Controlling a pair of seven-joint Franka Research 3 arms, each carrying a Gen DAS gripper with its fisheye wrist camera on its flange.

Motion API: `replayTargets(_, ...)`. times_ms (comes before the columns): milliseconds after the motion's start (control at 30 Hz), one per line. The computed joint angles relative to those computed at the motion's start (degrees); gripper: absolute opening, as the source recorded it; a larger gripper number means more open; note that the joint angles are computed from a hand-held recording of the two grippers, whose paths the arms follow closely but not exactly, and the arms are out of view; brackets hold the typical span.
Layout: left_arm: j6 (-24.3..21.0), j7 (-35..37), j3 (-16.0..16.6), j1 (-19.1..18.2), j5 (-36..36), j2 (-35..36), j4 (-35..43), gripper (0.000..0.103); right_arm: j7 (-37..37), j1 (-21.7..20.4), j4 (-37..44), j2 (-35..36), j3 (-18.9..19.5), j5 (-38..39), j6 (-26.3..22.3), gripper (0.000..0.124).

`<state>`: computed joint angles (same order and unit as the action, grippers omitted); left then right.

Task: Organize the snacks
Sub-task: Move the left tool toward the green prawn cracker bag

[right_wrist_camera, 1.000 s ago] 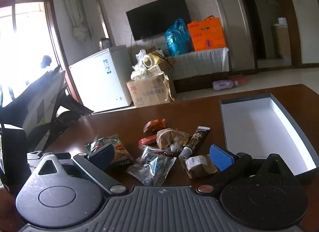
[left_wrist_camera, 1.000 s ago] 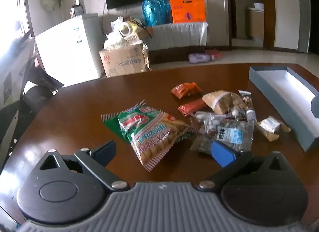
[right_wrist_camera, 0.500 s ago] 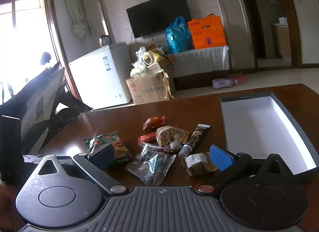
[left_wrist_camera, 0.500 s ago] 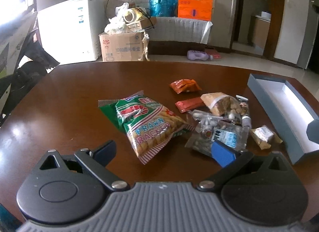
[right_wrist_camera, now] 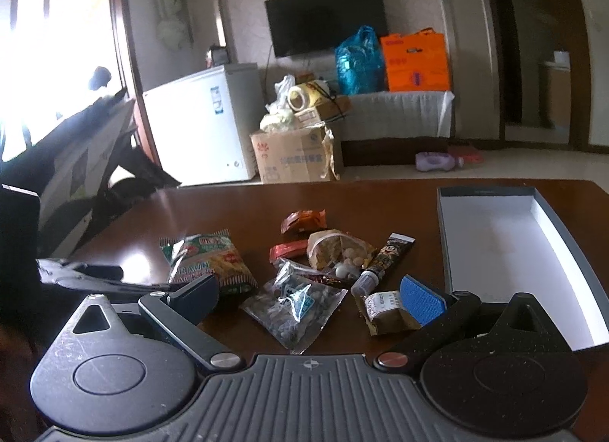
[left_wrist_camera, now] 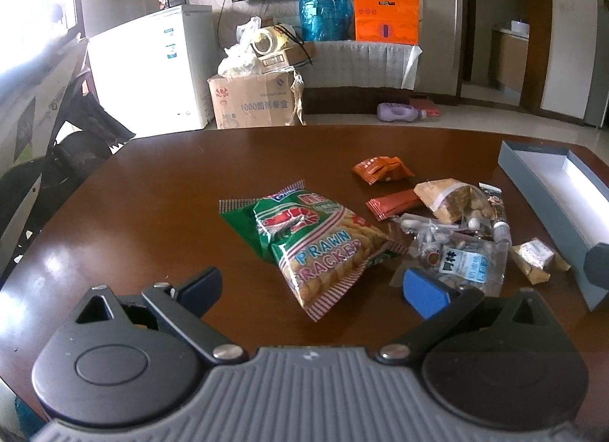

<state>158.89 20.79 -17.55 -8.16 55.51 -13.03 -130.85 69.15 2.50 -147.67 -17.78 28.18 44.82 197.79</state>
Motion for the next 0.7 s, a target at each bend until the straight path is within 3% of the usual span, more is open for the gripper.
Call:
replayTargets(67, 1.5, -1.0, 0.1, 0.5, 1.5, -0.2, -0.5, 0.103, -0.3, 1.2, 0.2, 0.9, -1.4, -1.3, 0.6, 0.103)
replayTargets(200, 3.0, 3.6, 1.1, 0.3, -0.2, -0.1, -1.3, 0.103, 1.4, 7.9, 0.0, 2.7, -9.5, -6.5, 1.3, 0.103)
replayTargets(367, 4.0, 4.0, 1.3, 0.8, -3.1, -0.2, -1.9, 0.103, 10.5, 18.5, -0.3, 4.7, -23.6, -19.4, 3.3, 0.103)
replayTargets(433, 6.7, 1.5, 0.6, 2.2, -0.6, -0.8, -2.5, 0.103, 13.5, 19.2, -0.5, 5.0, -25.1, -22.1, 3.3, 0.103)
replayTargets(500, 6.7, -4.4, -1.6, 4.3, 4.8, -1.5, -2.4, 0.103, 15.3, 19.1, -0.5, 5.0, -25.4, -23.7, 2.7, 0.103)
replayTargets(600, 9.1, -1.8, -0.3, 3.3, 3.8, -1.3, -2.2, 0.103, 15.8, 17.7, -0.9, 5.0, -23.9, -24.1, 2.8, 0.103)
replayTargets(700, 7.9, -11.1, -3.2, 5.9, 11.3, -1.7, -1.2, 0.103, 15.3, 16.4, -1.3, 4.7, -22.2, -23.0, 2.2, 0.103)
